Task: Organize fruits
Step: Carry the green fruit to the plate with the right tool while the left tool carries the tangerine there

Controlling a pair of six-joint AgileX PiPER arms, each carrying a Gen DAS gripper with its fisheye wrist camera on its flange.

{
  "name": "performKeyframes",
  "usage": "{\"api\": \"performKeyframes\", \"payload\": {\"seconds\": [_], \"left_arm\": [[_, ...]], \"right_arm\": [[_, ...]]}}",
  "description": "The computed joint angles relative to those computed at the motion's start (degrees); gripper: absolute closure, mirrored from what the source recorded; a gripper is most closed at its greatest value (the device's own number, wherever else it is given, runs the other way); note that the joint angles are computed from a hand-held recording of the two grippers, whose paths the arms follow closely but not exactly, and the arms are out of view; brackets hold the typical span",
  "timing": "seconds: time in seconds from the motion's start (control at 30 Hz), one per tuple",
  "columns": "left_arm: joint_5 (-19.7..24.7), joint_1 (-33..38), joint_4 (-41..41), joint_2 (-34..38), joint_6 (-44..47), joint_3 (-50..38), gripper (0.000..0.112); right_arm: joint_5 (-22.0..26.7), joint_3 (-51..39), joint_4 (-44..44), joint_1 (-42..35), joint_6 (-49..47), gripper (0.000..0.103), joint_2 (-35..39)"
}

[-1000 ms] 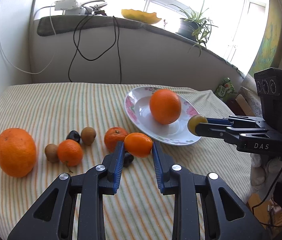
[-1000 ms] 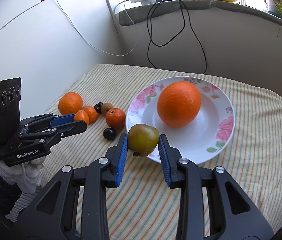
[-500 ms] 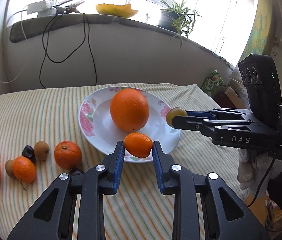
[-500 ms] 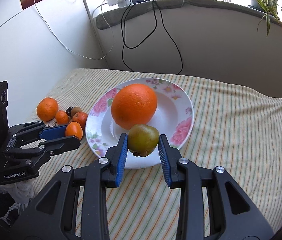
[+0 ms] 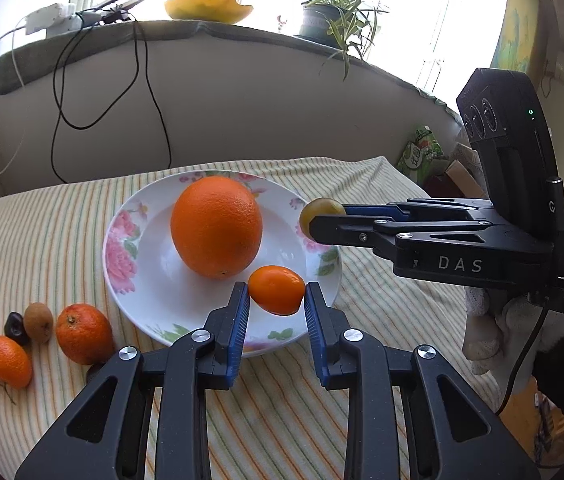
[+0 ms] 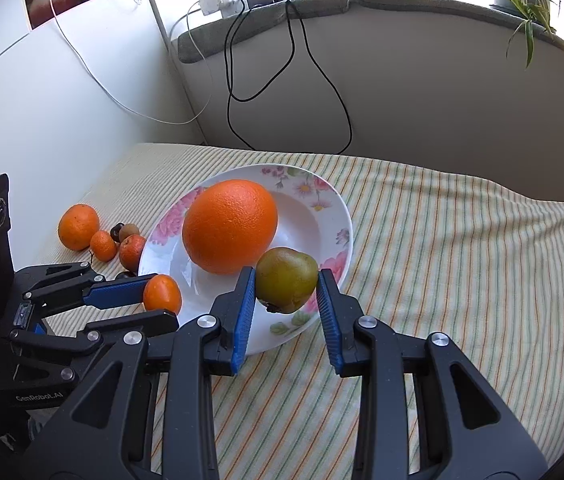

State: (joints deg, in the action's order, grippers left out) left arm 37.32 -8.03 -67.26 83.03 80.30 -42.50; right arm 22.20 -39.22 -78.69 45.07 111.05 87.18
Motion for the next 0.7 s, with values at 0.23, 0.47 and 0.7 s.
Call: {"api": "performKeyframes", "payload": {"seconds": [0.23, 0.47, 0.7], "left_arm": [[-1.50, -1.94, -0.77, 0.92, 0.00, -0.16, 0.086], [-3.11, -3.91, -1.68, 2.05, 0.25, -0.57, 0.086], [-3.47, -4.43, -1.49, 2.25, 0.32, -0.55, 0.085]], "right_arm": [[-1.27, -1.40, -0.95, -1.68, -0.54, 0.071, 1.84], [-2.63, -2.35, -0.94, -3.54, -1.39, 0.071, 3.19], [-2.11, -2.60, -0.98, -3.10, -1.42, 0.070, 3.49]]}}
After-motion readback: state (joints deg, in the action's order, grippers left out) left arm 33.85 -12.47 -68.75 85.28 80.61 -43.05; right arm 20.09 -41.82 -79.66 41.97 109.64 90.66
